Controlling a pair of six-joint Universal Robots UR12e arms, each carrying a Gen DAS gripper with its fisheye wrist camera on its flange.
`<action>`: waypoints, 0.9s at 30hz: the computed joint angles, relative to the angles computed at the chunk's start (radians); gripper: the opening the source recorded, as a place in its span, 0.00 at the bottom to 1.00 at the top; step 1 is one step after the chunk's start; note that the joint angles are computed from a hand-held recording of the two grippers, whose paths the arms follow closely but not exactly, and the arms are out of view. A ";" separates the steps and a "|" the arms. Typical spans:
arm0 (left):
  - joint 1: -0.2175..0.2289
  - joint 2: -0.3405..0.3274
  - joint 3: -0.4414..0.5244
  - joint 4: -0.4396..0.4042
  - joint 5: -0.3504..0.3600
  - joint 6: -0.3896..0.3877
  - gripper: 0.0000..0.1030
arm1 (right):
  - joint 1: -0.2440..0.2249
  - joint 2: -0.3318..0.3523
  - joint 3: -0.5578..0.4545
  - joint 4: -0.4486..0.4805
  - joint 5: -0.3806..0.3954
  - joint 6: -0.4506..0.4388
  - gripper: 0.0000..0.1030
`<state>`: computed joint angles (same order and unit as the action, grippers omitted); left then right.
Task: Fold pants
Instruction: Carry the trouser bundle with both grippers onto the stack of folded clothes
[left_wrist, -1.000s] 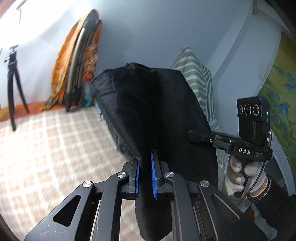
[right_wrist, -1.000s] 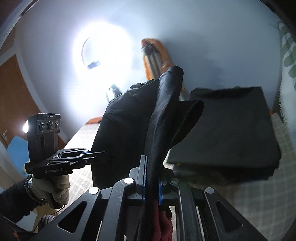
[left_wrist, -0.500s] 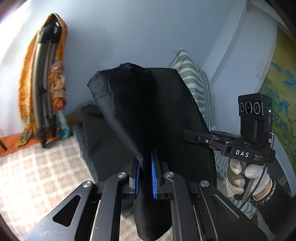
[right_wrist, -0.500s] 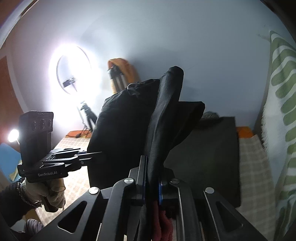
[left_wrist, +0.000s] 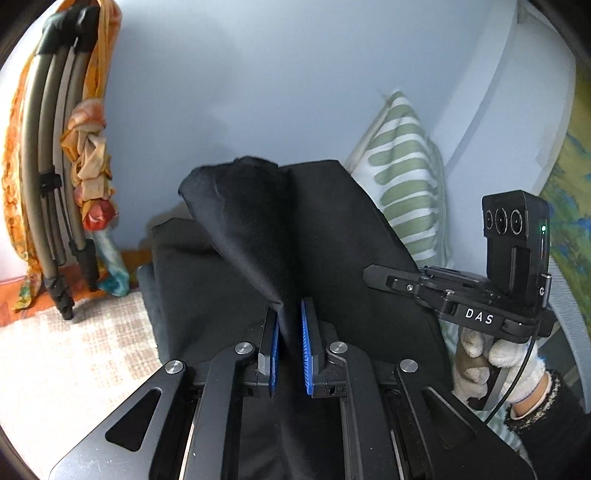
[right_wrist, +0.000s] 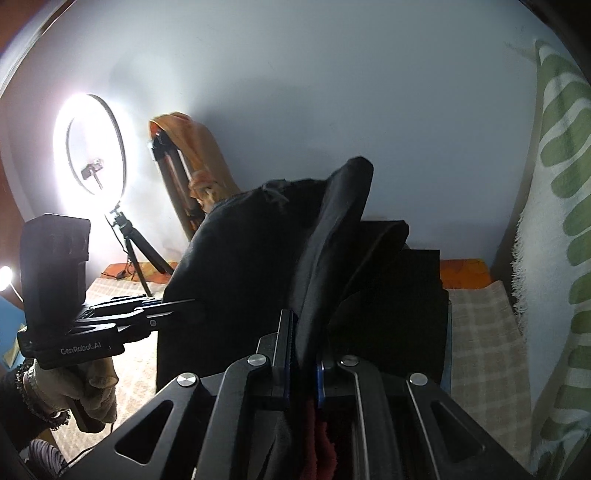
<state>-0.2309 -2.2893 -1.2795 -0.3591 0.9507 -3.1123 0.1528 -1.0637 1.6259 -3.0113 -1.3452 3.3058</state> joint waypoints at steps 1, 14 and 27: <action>-0.002 -0.005 0.005 -0.005 0.016 0.004 0.08 | -0.002 0.006 -0.005 0.008 0.001 0.002 0.07; -0.015 -0.059 0.056 -0.032 0.047 -0.015 0.08 | -0.057 0.059 -0.002 0.005 0.074 0.098 0.10; -0.018 -0.029 0.027 -0.035 0.194 -0.065 0.26 | -0.071 0.054 0.024 -0.048 0.078 0.197 0.20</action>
